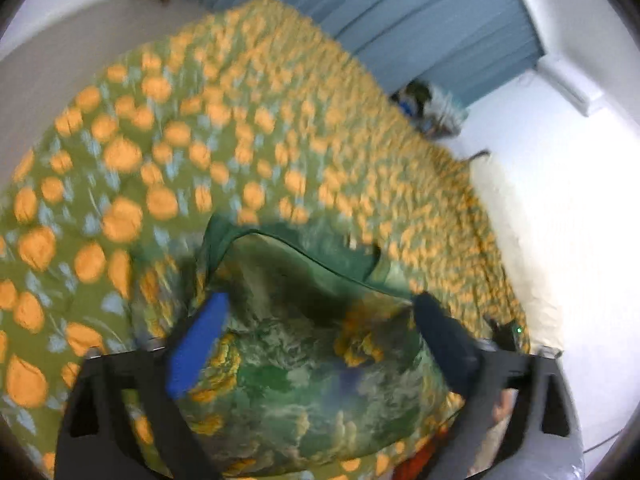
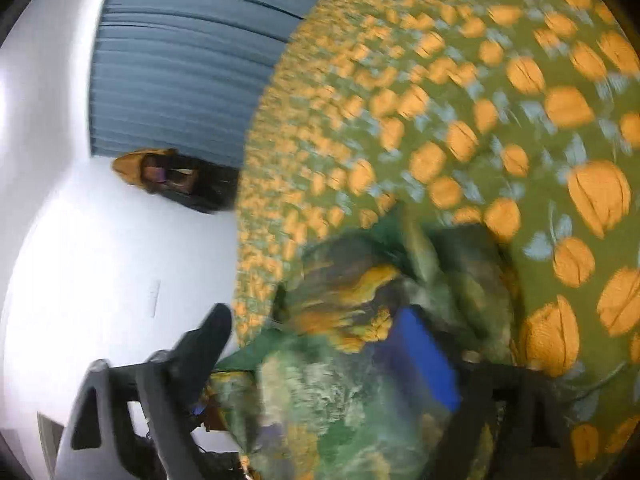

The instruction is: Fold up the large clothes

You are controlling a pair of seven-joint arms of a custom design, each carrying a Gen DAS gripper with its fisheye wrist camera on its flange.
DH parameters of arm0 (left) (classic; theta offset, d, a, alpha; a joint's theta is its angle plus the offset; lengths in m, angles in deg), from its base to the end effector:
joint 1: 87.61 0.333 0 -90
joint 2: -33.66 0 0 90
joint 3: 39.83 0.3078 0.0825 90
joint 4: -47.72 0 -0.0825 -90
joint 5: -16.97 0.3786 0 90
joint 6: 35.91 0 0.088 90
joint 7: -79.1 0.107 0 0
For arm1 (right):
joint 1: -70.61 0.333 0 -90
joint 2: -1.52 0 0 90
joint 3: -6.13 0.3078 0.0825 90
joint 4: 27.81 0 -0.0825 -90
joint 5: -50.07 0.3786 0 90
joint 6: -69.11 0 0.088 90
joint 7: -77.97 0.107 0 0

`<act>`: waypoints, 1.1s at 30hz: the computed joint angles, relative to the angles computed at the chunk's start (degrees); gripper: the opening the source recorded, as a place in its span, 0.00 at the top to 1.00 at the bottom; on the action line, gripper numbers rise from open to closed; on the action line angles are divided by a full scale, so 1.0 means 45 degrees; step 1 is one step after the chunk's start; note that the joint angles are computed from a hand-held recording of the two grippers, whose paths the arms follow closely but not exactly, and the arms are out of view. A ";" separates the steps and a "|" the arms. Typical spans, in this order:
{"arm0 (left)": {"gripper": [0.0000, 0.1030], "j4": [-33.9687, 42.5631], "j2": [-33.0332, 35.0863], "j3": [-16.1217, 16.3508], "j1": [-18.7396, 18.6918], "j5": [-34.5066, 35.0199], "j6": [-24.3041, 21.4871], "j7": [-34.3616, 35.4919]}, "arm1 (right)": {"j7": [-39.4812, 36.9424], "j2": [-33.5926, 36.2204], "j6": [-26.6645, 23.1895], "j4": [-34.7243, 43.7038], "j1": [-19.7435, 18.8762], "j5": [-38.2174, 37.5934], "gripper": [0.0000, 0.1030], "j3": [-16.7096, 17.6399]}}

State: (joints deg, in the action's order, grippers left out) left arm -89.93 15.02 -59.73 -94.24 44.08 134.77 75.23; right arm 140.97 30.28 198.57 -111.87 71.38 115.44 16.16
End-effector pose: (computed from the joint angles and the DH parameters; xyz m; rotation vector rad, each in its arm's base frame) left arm 0.4187 -0.2586 0.5221 -2.4466 1.1272 -1.3138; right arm 0.7090 0.1356 0.4357 -1.4681 1.5150 0.4996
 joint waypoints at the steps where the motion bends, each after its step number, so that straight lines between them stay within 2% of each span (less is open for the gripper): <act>1: 0.02 0.0049 -0.0139 -0.0195 0.0054 -0.0068 -0.0580 0.0508 | -0.0251 -0.0128 0.0206 0.0098 0.0225 -0.0694 0.11 -0.0178; 2: 0.02 0.0106 -0.0055 0.0036 -0.0337 -0.0667 -0.1011 0.1446 | -0.0306 -0.0241 0.0497 0.0128 0.0539 -0.1596 0.11 -0.0405; 4: 0.03 0.0629 0.0968 0.1291 -0.2026 -0.2487 -0.2257 0.3921 | -0.0401 -0.0439 0.1207 0.0064 0.1434 -0.4287 0.11 -0.0982; 5: 0.03 0.0927 0.1414 0.1611 -0.2435 -0.2819 -0.2704 0.4355 | -0.0422 -0.0346 0.1279 0.0152 0.1830 -0.5608 0.11 -0.1187; 7: 0.06 0.2099 0.2814 0.1345 -0.2335 -0.2882 -0.4056 0.4744 | 0.0042 0.0008 0.1406 0.0419 0.2495 -0.7595 0.11 -0.1483; 8: 0.15 0.2509 0.3258 0.1234 -0.2256 -0.2659 -0.4419 0.4610 | 0.0437 0.0087 0.1646 0.0368 0.2835 -0.8459 0.11 -0.1647; 10: 0.25 0.3389 0.4149 0.1116 -0.2223 -0.2173 -0.5227 0.3916 | 0.1728 0.0414 0.1990 0.0486 0.3518 -1.0089 0.12 -0.2072; 11: 0.49 0.3663 0.4365 0.1101 -0.2268 -0.1871 -0.5569 0.3395 | 0.2241 0.0400 0.2018 0.0403 0.3578 -1.0390 0.23 -0.2089; 12: 0.80 0.3947 0.4496 0.1084 -0.2352 -0.1474 -0.6170 0.2822 | 0.2442 0.0150 0.2140 0.0082 0.3516 -1.0476 0.61 -0.1970; 13: 0.83 0.4034 0.4481 0.1090 -0.2406 -0.1327 -0.6468 0.2552 | 0.2977 0.0000 0.2380 -0.0133 0.3761 -1.1039 0.77 -0.2130; 14: 0.87 0.3888 0.4237 0.1107 -0.2433 -0.1154 -0.6443 0.2241 | 0.3272 -0.0278 0.2649 -0.0496 0.3898 -1.1515 0.85 -0.2216; 17: 0.91 0.3698 0.3155 0.0914 -0.2481 0.0369 -0.6916 0.0975 | 0.3389 -0.1410 0.4184 -0.1693 0.4069 -1.2424 0.87 -0.2148; 20: 0.91 0.4214 0.2755 0.0598 -0.2297 0.2364 -0.7490 0.0078 | 0.3297 -0.1767 0.5955 -0.1814 0.4037 -1.2767 0.87 -0.1967; 21: 0.91 0.4647 0.2913 0.0438 -0.2287 0.3050 -0.8077 -0.0098 | 0.3391 -0.1591 0.6350 -0.1505 0.4100 -1.2902 0.87 -0.1972; 23: 0.91 0.5756 0.3682 0.0205 -0.2406 0.4747 -0.9545 -0.0346 | 0.4184 -0.1306 0.7325 -0.1136 0.4652 -1.3778 0.87 -0.2474; 25: 0.91 0.6407 0.4491 0.0391 -0.2623 0.5679 -1.0218 -0.0495 | 0.5130 -0.0550 0.7482 -0.0294 0.5183 -1.4604 0.87 -0.3083; 27: 0.90 0.6726 0.5413 0.0717 -0.2833 0.6020 -1.0549 -0.0419 | 0.5883 0.0407 0.7107 0.0610 0.5470 -1.5127 0.87 -0.3489; 30: 0.88 0.6404 0.6260 0.1275 -0.2821 0.5166 -0.9850 -0.0457 | 0.6725 0.1615 0.5845 0.1499 0.5588 -1.5588 0.87 -0.3823; 31: 0.87 0.6144 0.6425 0.1422 -0.2797 0.4945 -0.9442 -0.0660 | 0.6903 0.2054 0.5337 0.1741 0.5484 -1.5582 0.87 -0.3767; 33: 0.82 0.5399 0.6590 0.1683 -0.2940 0.5331 -0.8568 -0.1915 | 0.6838 0.2387 0.5230 0.1651 0.5069 -1.5279 0.87 -0.3331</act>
